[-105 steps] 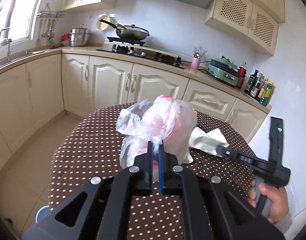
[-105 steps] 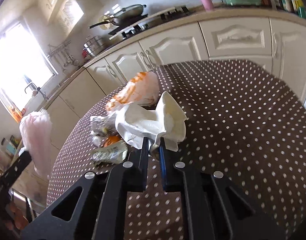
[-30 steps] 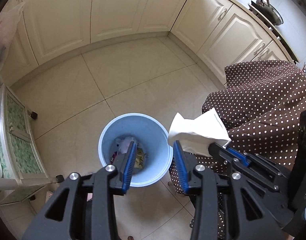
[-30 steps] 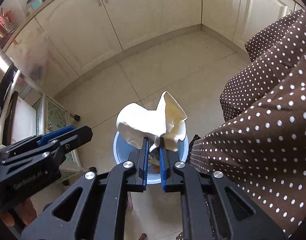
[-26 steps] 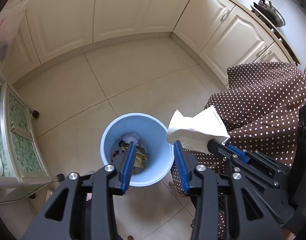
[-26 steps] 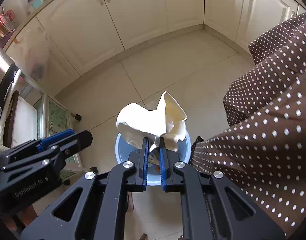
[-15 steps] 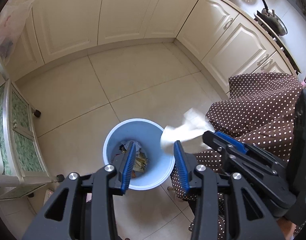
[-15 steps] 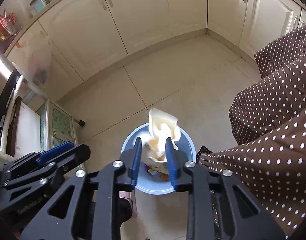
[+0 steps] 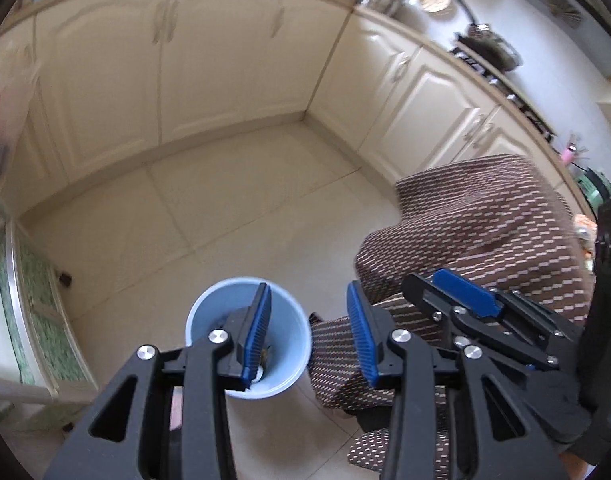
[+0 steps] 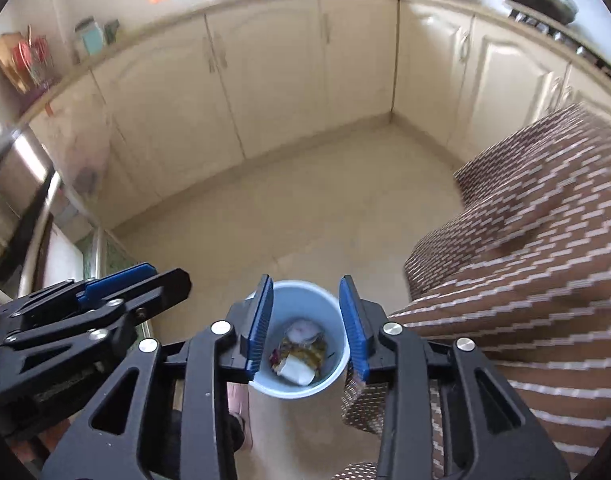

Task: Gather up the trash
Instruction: 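Grasp the green-white wrapper with the left tool while the right grasps the orange peel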

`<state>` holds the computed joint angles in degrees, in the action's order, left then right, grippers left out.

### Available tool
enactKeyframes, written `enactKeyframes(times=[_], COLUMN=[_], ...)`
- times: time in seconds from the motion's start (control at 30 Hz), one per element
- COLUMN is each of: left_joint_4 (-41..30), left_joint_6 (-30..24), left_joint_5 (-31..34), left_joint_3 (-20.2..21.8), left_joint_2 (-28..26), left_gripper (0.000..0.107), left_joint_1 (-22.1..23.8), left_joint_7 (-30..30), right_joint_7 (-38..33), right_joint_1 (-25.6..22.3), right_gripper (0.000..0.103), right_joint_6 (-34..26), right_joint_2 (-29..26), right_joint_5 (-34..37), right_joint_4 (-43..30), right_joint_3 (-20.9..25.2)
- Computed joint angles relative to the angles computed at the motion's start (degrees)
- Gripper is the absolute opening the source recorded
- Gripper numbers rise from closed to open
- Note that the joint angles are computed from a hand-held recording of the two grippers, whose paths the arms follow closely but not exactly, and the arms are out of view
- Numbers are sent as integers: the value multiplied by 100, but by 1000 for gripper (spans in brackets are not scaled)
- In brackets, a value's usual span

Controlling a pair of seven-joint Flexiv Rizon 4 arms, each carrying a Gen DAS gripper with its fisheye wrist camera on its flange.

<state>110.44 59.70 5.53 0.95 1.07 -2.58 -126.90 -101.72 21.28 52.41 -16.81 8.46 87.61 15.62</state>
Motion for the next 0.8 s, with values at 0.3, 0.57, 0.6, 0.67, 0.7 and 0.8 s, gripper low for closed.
enactKeyframes(times=[0.3,0.57,0.6,0.67,0.7,0.8], left_joint_4=[-1375,-3484,-3844,-4560,-4987,-5882], left_joint_6=[-89,-713,-922,-1272,-1468,-1850], left_joint_5=[579,691,757,818,793,509], left_joint_3=[-456,-730,-718,-701,-752,-755], left_joint_2=[-251,-1576,-1793,-2250,-2540,-3207], left_gripper=[45,50,54,59,60,60], left_joint_1=[-381,-1185,-1316,-1555,-1645,-1858], left_joint_7=[-22,774,856,1104,1279,1741], right_joint_7=[-538,-641,-661,-615,-591,-499], right_joint_1=[-647,-1351,-1447,-1621,-1717,-1946], right_gripper=[40,42,43,43,44,47], right_joint_6=[372,473,441,377,363,317], right_joint_2=[870,944,914,834,771,617], right_joint_5=[700,973,1006,994,986,909], right_joint_4=[-74,-302,-359,-473,-540,-674], right_joint_3=[-267,-806,-852,-944,-999,-1079])
